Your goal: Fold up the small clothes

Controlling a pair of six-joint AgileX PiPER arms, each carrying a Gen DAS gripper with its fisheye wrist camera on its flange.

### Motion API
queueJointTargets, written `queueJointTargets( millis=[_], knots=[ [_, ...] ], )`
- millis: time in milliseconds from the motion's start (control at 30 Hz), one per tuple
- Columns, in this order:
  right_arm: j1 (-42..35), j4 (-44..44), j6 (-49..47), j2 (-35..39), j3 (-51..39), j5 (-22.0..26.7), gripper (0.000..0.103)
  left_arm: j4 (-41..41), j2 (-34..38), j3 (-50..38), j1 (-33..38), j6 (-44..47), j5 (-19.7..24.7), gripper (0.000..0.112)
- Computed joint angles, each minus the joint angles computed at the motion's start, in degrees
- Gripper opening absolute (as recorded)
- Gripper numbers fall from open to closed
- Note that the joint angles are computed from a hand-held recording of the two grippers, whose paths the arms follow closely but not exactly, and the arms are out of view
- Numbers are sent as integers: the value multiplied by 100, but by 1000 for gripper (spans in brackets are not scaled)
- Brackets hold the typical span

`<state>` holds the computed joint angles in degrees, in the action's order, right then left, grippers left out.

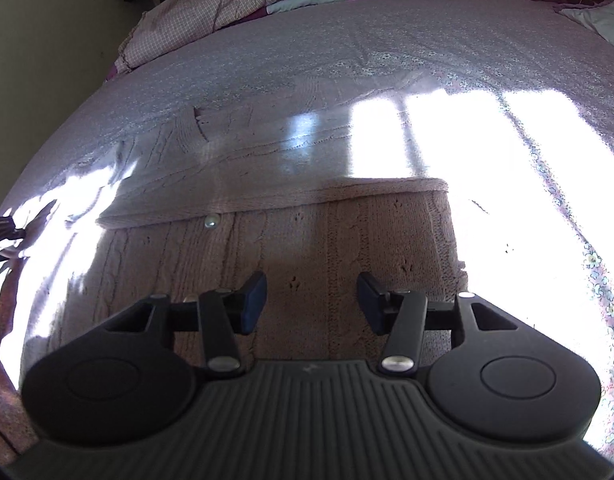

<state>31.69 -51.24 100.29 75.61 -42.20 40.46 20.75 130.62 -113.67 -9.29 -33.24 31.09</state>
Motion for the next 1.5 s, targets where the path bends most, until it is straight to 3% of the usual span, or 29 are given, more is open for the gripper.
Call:
queueJointTargets(
  millis=[267,300,333,400,500,633,767,1033,1133,1300,1500],
  knots=[
    [31,-10,124,140,-134,100,52,147,-152,349,28,-157,-347,64],
    [36,-29,150,173,-162,107,52,219,-206,465,32,-224,-459,56],
    [55,-51,189,153,-148,143,52,270,-274,611,46,-257,-616,39],
    [73,-96,248,178,-179,212,52,179,-393,821,86,-107,-820,20],
    [86,-221,455,136,-146,239,52,-259,-666,1290,180,365,-1326,10],
    [208,-390,739,85,-128,396,52,-741,-1087,1814,197,941,-1944,9],
    [242,-507,1011,48,-69,372,52,-1665,-1456,2073,119,1868,-2285,8],
    [330,-594,1282,-255,120,421,52,-4972,-2033,2350,-257,5042,-2547,8],
    [340,-640,1389,-421,248,448,52,-5714,-2170,2366,-475,5764,-2540,8],
    [309,-706,1587,-617,431,435,52,-6224,-2279,2363,-909,6228,-2462,8],
    [278,-837,1817,-790,588,387,52,-5189,-2182,2310,-1569,5062,-2357,8]
  ],
)
